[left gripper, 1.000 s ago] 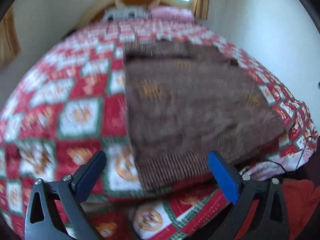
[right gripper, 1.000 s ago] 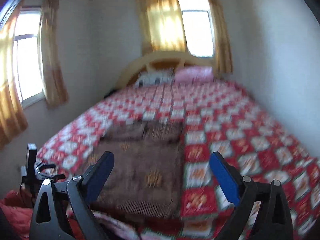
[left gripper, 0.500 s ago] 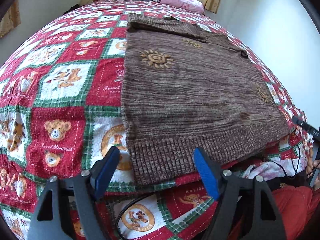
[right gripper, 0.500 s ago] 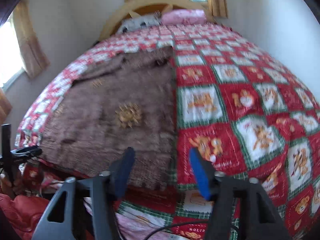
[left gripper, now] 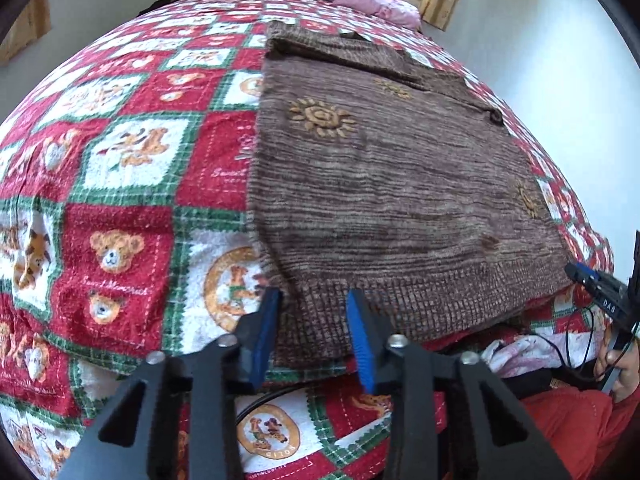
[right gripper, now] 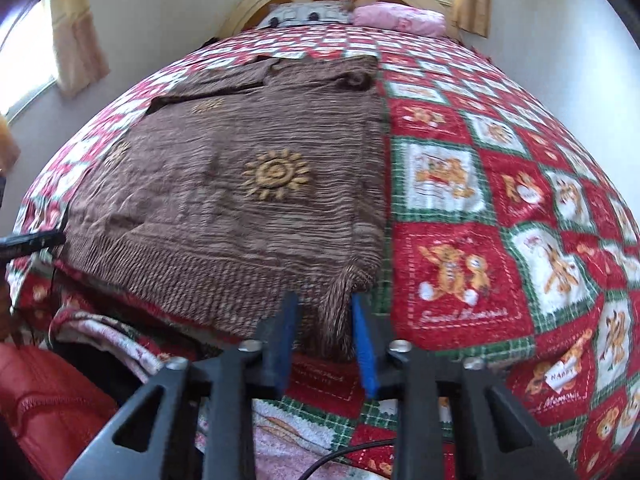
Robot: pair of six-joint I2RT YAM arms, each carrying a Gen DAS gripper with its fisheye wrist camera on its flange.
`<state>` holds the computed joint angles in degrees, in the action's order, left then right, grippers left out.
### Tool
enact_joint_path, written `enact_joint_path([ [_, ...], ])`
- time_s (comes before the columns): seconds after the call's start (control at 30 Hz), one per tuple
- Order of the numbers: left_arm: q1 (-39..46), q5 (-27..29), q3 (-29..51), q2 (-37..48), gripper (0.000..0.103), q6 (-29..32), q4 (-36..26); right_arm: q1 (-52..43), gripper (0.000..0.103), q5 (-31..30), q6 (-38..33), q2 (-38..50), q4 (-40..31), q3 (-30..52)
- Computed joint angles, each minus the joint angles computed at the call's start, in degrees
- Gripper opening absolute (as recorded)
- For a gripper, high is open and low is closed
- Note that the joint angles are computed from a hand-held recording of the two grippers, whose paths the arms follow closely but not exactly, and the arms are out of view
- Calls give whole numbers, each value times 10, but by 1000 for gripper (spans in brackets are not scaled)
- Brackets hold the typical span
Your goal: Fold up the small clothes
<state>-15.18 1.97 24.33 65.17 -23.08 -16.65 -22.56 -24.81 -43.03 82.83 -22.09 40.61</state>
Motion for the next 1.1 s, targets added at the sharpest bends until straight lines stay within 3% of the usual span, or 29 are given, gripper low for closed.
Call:
enact_joint_path([
  [0.03,2,-1,-1,-2,18,-2,-3,-4,17,-7,2,7,-7,7],
  [0.13,24,27,0,-11,11,4,-12,-21,9,-35,8,42,-62,52],
  [0.53,70,101,73,-35,7,8,-45,-61,8,-195,38,128,-277,224],
  [0.77,68,18,205,86,7,51,-40,5,8,-237,188,202,-253,358],
  [0.87,93,43,230,97,7,84,-52,45,7,-229,277,248,-211,416],
  [0.97,102,44,212,63,18,119,-60,85,7,-184,342,292,-146,459],
  [1.0,104,43,194,45,31,130,-63,95,7,-169,357,313,-135,478],
  [1.03,105,44,187,39,53,134,-67,106,7,-153,371,339,-127,502],
  [1.1,106,56,155,19,74,136,-71,123,7,-116,390,383,-114,537],
])
